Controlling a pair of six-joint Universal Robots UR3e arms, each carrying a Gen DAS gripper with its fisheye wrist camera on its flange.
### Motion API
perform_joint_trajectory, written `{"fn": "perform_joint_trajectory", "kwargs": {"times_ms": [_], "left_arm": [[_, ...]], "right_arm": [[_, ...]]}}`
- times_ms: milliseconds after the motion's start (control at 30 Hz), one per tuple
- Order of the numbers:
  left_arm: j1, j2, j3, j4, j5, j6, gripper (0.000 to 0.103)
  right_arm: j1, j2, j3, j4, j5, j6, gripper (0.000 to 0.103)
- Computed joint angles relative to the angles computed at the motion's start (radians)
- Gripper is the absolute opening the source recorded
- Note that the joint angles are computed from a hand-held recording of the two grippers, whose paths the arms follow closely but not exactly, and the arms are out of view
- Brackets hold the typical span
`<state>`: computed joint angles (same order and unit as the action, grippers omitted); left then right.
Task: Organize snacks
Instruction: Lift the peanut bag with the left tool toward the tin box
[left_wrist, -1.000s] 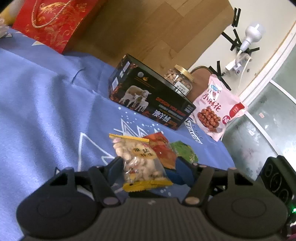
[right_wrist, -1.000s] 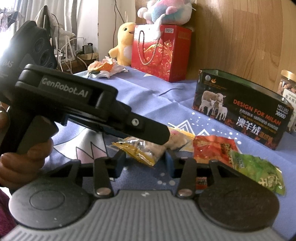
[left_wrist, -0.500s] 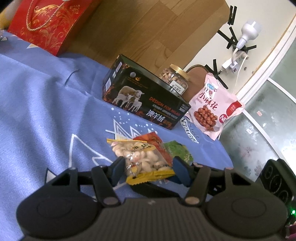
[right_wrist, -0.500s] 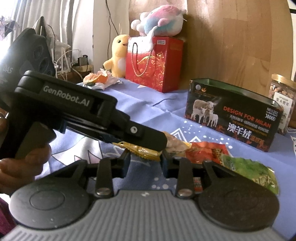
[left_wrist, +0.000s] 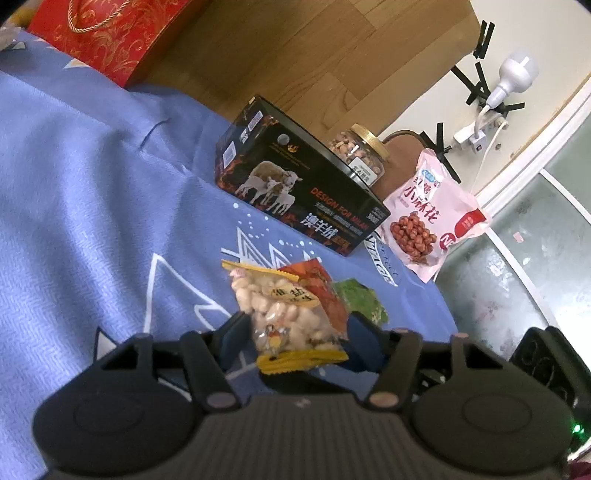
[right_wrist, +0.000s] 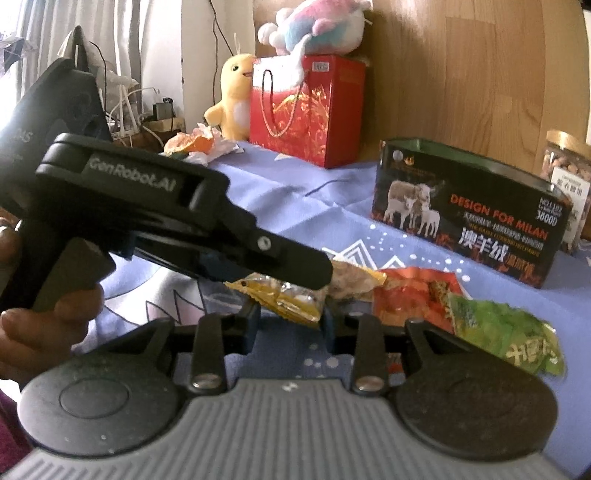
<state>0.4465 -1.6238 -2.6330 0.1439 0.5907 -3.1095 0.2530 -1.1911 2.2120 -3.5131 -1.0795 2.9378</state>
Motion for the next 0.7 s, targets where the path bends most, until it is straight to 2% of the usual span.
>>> {"fn": "perform_joint_trajectory", "kwargs": {"times_ms": [33, 133, 333, 433, 567, 700], "left_arm": [[-0.009, -0.005, 0.005, 0.010, 0.011, -0.011, 0.053], [-0.013, 0.001, 0.009, 0.002, 0.014, -0.012, 0.048], [-0.020, 0.087, 0.037, -0.069, 0.009, -0.011, 0.048], [-0.037, 0.113, 0.084, -0.065, 0.004, -0.036, 0.048], [-0.123, 0.048, 0.252, -0.008, 0.056, -0.106, 0.048], [-0.243, -0.119, 0.522, 0.015, 0.147, -0.175, 0.048]], "right_arm": [[-0.001, 0.000, 0.000, 0.001, 0.001, 0.002, 0.038], [0.001, 0.002, 0.010, -0.023, -0.008, 0.012, 0.038], [-0.015, 0.005, 0.043, -0.128, 0.005, 0.037, 0.037], [-0.027, 0.003, 0.041, -0.196, 0.001, 0.050, 0.037], [-0.021, 0.021, -0.011, -0.280, -0.062, 0.028, 0.037], [-0.051, 0.064, -0.141, -0.255, -0.103, 0.039, 0.037]]}}
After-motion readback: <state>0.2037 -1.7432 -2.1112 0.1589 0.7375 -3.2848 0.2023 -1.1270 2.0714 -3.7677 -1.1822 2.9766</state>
